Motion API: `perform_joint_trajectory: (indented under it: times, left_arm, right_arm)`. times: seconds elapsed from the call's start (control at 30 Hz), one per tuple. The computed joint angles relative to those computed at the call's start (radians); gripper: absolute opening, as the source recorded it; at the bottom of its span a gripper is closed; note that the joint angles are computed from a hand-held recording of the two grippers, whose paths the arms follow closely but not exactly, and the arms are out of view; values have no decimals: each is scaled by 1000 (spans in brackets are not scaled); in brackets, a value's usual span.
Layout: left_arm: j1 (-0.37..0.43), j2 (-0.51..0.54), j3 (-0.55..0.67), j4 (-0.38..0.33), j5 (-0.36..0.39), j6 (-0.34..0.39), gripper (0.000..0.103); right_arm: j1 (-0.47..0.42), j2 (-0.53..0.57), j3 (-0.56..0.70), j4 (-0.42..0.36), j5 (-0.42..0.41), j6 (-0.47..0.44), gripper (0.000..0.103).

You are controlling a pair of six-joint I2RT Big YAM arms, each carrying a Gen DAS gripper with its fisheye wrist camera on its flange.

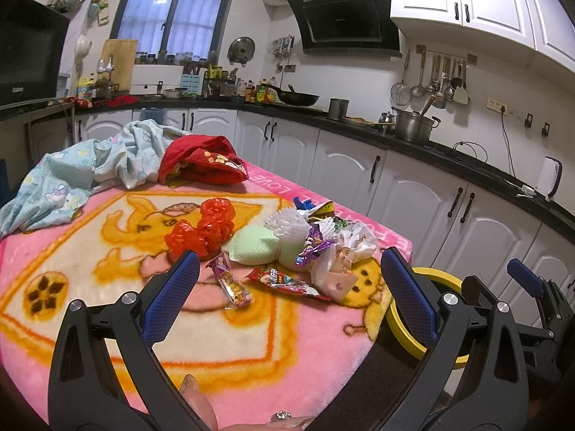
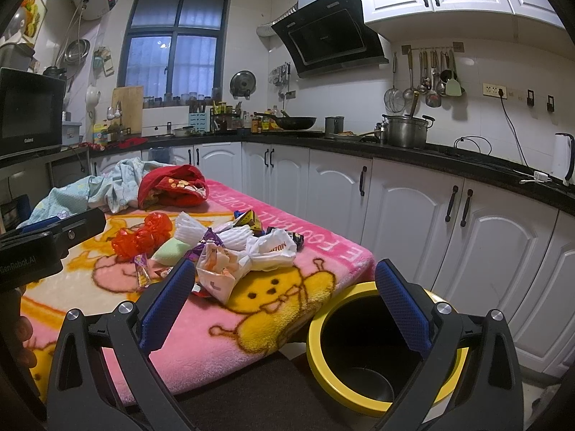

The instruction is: Collect trash

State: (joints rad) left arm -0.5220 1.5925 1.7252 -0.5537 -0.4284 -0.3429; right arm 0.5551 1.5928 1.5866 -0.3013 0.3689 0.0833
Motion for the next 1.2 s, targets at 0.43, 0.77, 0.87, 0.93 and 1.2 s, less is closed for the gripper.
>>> perform_joint_trajectory:
  times: [0.43, 0.77, 0.87, 0.93, 1.2]
  left_arm:
    - [4, -3, -19, 15, 7, -7, 93]
    - [52, -11, -26, 15, 21, -29, 93]
    - [70, -5, -9, 5, 14, -35, 93]
    - [85, 2, 11, -14, 10, -43, 93]
    - [140, 46, 104, -67, 13, -26, 93]
  right_arm:
    - [-9, -8, -10, 2, -20, -9, 97]
    - [5, 68, 128, -122, -117, -60, 97]
    - [8, 115, 200, -176, -148, -64, 97]
    - [9, 149, 251, -209, -168, -78, 97]
    - [-6, 278, 449, -330, -221, -73, 97]
